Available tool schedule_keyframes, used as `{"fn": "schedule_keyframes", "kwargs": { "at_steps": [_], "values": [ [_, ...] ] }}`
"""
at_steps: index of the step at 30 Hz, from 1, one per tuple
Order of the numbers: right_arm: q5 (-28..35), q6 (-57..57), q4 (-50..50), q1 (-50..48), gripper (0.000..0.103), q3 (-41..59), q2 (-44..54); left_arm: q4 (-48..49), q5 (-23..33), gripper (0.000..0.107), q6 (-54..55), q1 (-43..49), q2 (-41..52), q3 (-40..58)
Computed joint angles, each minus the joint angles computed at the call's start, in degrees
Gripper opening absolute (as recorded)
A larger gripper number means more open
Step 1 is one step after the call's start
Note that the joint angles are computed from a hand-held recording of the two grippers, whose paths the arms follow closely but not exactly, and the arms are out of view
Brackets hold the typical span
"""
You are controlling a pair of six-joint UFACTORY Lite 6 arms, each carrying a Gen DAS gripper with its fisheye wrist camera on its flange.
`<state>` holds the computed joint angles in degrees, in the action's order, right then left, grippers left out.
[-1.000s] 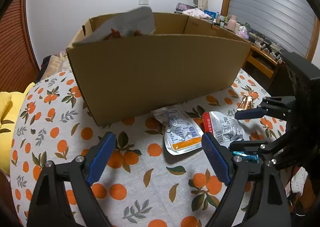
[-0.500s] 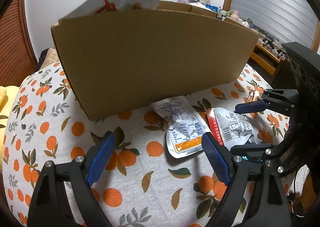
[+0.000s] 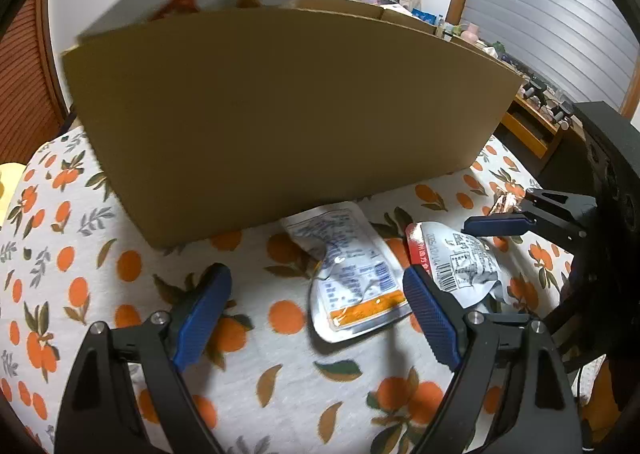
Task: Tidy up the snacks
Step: 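Grasp the white-and-red packet with the right tool while the left tool grasps the white sachet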
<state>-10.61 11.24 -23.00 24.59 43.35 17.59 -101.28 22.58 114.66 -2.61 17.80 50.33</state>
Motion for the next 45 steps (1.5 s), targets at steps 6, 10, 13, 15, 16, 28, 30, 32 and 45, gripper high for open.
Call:
{"fn": "schedule_keyframes", "kwargs": {
  "at_steps": [6,10,13,15,16,28,30,32,45],
  "values": [
    [-1.5,-2.0,2.6,-2.2,0.068,-2.7,-2.1,-0.1,-3.3,0.089,-1.6,-3.2,2.8,3.0],
    [-4.3,-3.4,4.6,-3.2,0.066,-5.1,-3.1,-2.8,-5.5,0.089,0.6,-4.6,3.5,3.7],
    [-5.9,-5.6,7.1,-3.0,0.066,-6.3,-3.5,-4.6,-7.6,0.086,2.3,-5.8,3.8,4.2],
    [-7.3,-4.9,5.9,-3.8,0.066,-7.6,-4.2,-7.6,-9.7,0.086,5.3,-7.2,4.1,4.6],
    [-7.5,-4.0,4.7,-4.2,0.066,-7.9,-4.4,-10.4,-10.6,0.083,8.1,-7.9,4.1,4.6],
    [-7.7,-5.7,5.9,-4.4,0.067,-9.5,-5.7,-6.4,-3.1,0.028,6.7,-6.0,-0.3,-0.5],
    [-7.6,-5.7,5.9,-4.4,0.067,-9.6,-5.8,-4.4,-1.1,0.015,5.3,-4.7,-1.3,-1.5],
    [-7.5,-5.8,6.0,-4.4,0.067,-9.4,-5.7,-3.8,-0.3,0.012,4.9,-4.0,-2.5,-2.6],
    [-7.1,-10.0,12.0,-3.0,0.058,-10.0,-6.7,0.6,5.3,0.012,3.1,0.6,-9.3,-7.9]
  ]
}}
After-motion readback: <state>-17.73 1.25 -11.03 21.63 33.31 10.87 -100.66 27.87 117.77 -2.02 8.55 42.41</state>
